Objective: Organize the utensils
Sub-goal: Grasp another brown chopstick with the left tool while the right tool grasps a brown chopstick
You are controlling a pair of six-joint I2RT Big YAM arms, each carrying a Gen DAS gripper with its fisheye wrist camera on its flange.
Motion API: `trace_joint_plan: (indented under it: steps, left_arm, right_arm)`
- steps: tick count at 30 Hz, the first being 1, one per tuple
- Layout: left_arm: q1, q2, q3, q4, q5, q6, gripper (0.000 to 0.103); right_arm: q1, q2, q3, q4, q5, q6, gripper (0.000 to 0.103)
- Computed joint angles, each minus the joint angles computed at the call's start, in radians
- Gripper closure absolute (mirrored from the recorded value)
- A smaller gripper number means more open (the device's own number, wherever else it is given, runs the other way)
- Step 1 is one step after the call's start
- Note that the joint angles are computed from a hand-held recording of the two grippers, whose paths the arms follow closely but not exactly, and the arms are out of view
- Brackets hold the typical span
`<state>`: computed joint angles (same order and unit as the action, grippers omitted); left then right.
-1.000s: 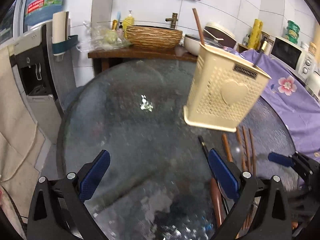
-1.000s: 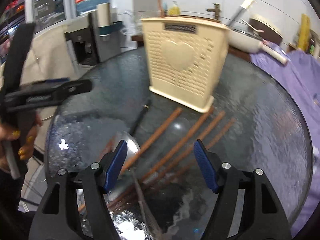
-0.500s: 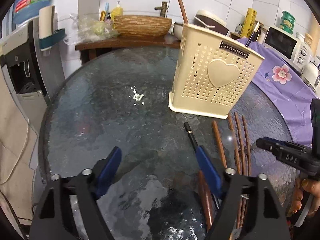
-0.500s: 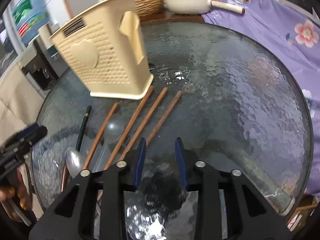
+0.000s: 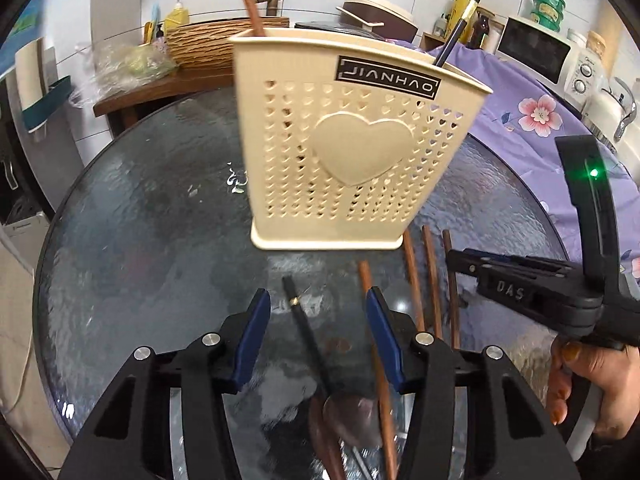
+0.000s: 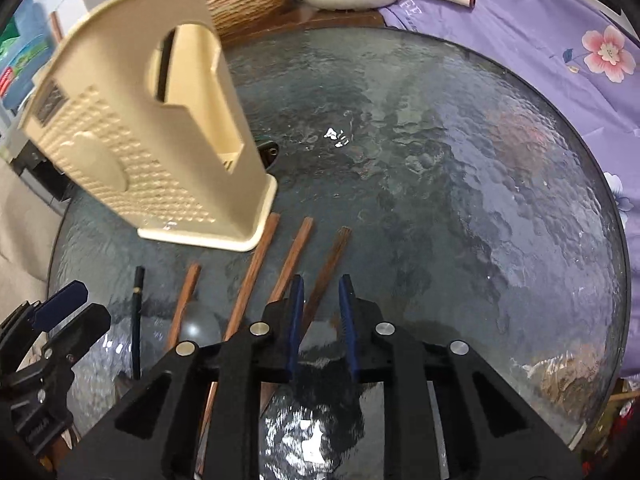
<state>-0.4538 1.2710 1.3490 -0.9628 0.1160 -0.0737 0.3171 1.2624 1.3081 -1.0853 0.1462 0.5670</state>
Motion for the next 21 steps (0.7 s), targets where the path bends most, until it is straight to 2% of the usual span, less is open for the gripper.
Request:
trace_joint_plan:
  steps: [3, 9, 21]
  left_arm:
    - [-0.01, 0.042, 0.037, -0.016, -0.011, -0.018, 0.056]
    - [-0.034, 0.101, 0.088, -0.052, -0.023, -0.016, 0.059]
    - [-0.085, 0.174, 0.143, -0.096, -0.059, -0.009, 0.062]
  right_arm:
    - [-0.002, 0.018, 0.009, -0.007, 0.032, -0.003, 0.085]
    - [-0.019, 0.039, 0.025, -0.006, 0.026, -0.014, 0.09]
    - [-0.047, 0.031, 0.013, 0.001, 0.011, -0.041, 0.091]
